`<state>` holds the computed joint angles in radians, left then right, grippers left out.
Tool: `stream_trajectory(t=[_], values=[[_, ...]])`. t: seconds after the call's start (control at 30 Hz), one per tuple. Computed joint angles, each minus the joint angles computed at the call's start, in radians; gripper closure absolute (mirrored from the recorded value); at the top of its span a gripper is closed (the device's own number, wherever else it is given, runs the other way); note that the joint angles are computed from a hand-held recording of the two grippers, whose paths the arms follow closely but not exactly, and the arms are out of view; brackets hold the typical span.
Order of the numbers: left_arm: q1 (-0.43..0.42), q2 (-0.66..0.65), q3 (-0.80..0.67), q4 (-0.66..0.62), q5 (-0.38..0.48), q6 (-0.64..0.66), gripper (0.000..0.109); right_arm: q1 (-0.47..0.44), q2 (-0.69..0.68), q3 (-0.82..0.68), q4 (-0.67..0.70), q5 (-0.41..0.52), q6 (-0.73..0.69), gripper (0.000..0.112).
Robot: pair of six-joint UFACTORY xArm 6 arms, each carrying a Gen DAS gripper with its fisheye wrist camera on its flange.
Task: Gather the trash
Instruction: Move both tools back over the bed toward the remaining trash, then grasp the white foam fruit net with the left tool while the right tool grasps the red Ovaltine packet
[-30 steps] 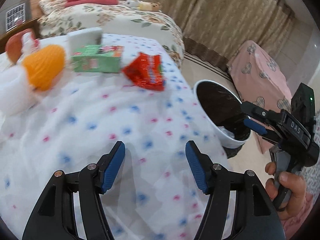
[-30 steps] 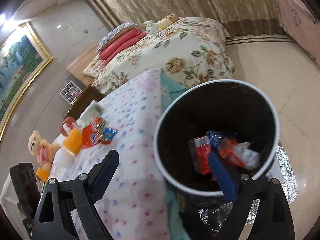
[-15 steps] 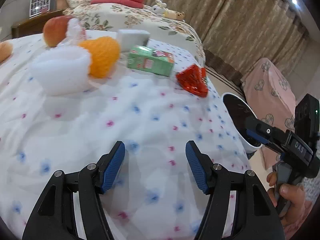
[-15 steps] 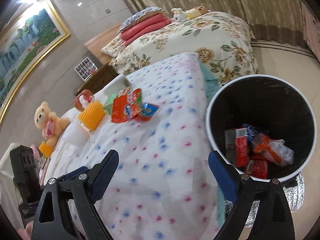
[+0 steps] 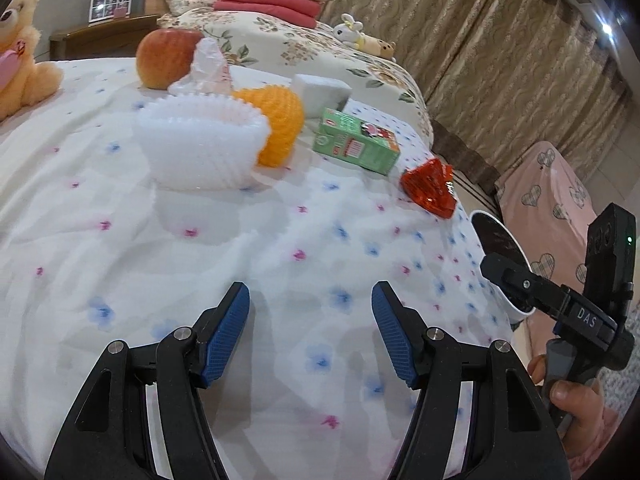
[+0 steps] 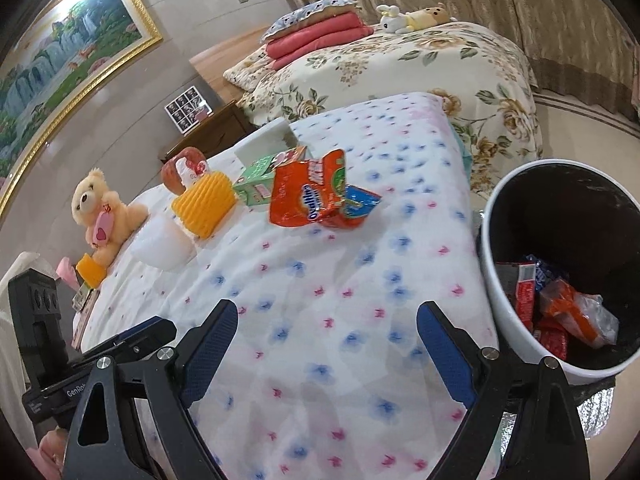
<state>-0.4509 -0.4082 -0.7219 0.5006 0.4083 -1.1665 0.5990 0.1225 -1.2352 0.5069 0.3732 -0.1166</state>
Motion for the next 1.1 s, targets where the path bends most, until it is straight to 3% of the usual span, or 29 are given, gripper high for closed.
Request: stream_trajectory(t=[0.57, 0.97, 1.1], values=[[0.082, 0.011, -0.012, 0.017, 0.026, -0.012, 0.034, 0.007, 0.077, -0.087, -0.037, 0.004, 0.015, 0.020], [0.152, 0.104, -0.108, -0.016, 0.044, 0.027, 0.030, -0.005, 0.225, -0.273, -0.157, 0.012, 0.077, 0.020], [0.167, 0.122, -0.128, 0.044, 0.039, -0.022, 0.030, -0.008, 0.266, -0.327, -0.174, 0.021, 0.082, 0.021]])
